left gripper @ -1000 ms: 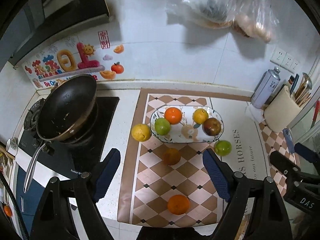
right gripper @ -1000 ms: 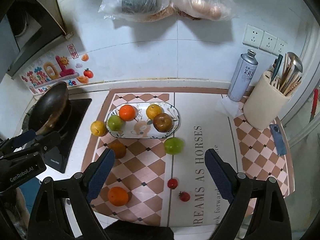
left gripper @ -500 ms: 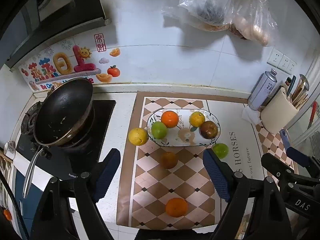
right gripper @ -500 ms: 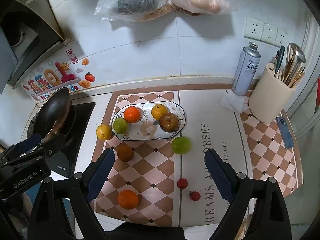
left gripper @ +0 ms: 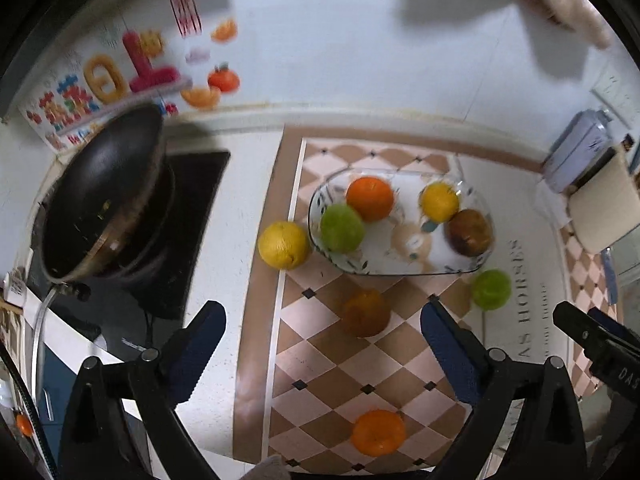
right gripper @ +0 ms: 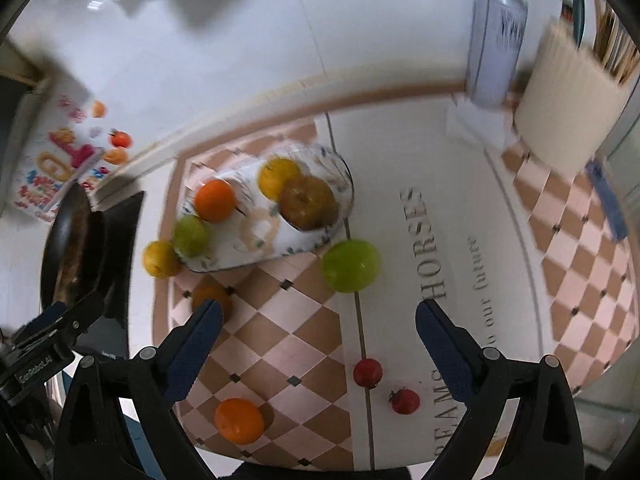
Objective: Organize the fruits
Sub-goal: 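Grasp the second green apple with the right tool while the left tool grasps an orange, then set the green apple on the plate with the right tool while the left sets the orange there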
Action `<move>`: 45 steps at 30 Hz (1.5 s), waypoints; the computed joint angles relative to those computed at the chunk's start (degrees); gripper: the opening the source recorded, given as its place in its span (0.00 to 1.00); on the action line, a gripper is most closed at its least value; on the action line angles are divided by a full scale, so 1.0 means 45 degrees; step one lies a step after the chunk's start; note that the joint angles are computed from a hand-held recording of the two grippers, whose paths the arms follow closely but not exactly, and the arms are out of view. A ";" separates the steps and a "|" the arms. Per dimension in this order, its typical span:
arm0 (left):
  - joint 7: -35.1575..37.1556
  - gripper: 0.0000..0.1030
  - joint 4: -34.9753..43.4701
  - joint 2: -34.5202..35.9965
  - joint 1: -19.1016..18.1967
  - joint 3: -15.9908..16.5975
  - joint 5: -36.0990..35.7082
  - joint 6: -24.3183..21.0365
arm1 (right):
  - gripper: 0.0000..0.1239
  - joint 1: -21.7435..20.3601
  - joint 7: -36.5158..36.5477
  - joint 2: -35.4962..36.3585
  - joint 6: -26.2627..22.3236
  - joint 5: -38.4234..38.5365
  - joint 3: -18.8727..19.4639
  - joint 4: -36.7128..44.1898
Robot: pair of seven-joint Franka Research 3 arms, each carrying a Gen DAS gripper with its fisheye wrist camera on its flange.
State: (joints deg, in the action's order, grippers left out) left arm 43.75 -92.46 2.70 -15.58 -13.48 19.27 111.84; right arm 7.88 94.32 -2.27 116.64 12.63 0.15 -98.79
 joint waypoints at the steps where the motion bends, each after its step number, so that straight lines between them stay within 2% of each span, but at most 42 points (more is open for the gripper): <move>1: 0.0092 0.97 0.0078 0.0258 0.0052 0.0043 -0.0207 -0.0107 | 0.80 -0.0020 -0.0021 0.0337 -0.0041 0.0245 -0.0035 0.0095; 10: 0.1166 0.97 0.1417 0.2738 0.0302 0.0152 -0.2194 -0.0919 | 0.78 0.0159 0.0439 0.3010 -0.0109 -0.0399 -0.0066 0.1495; 13: 0.1473 0.97 0.1953 0.3534 0.0272 0.0167 -0.2428 -0.1270 | 0.69 0.0233 0.0530 0.3859 -0.0379 -0.0669 -0.0123 0.2133; 15: 0.1633 0.97 0.2149 0.3879 0.0282 0.0162 -0.2627 -0.1347 | 0.54 0.0226 0.0469 0.4405 -0.0692 -0.0631 -0.0127 0.2553; 17: 0.1896 0.96 0.2274 0.4170 0.0320 0.0124 -0.2886 -0.1307 | 0.54 0.0265 0.0463 0.4507 -0.0551 -0.0676 -0.0154 0.2511; 19: 0.2134 0.82 0.2289 0.4321 0.0300 0.0109 -0.2935 -0.1160 | 0.54 0.0313 0.0339 0.4433 -0.0428 -0.0755 -0.0150 0.2374; 20: 0.2196 0.72 0.2274 0.4354 0.0268 0.0116 -0.2905 -0.1114 | 0.54 0.0308 0.0255 0.4400 -0.0532 -0.0723 -0.0135 0.2352; 21: 0.2285 0.67 0.2232 0.4367 0.0273 0.0101 -0.2966 -0.1038 | 0.54 0.0235 0.0044 0.4332 -0.0747 -0.0450 -0.0070 0.2288; 22: 0.2389 0.57 0.2029 0.4300 0.0308 0.0057 -0.3120 -0.0803 | 0.53 0.0207 -0.0058 0.4267 -0.0861 -0.0275 -0.0039 0.2204; 23: 0.2433 0.52 0.2005 0.4306 0.0296 0.0042 -0.3187 -0.0749 | 0.53 0.0167 -0.0281 0.4135 -0.1066 -0.0019 0.0028 0.2034; 28: 0.2600 0.51 0.1203 0.3693 0.0166 -0.0089 -0.3350 -0.0500 | 0.54 0.0296 -0.0886 0.3337 -0.1358 0.0442 0.0167 0.0981; 31: 0.2582 0.51 0.0614 0.3303 0.0112 -0.0130 -0.3499 -0.0238 | 0.54 0.0454 -0.1071 0.2938 -0.1003 0.0313 0.0175 0.0397; 39: 0.2390 0.51 0.0465 0.3155 -0.0023 -0.0129 -0.3447 0.0163 | 0.53 0.0499 -0.0983 0.3253 -0.1078 0.0487 0.0144 0.0719; 45: 0.2519 0.51 0.1296 0.2812 0.0223 -0.0063 -0.3865 0.0498 | 0.53 -0.0173 -0.0850 0.3045 -0.0969 0.2539 0.0001 0.0934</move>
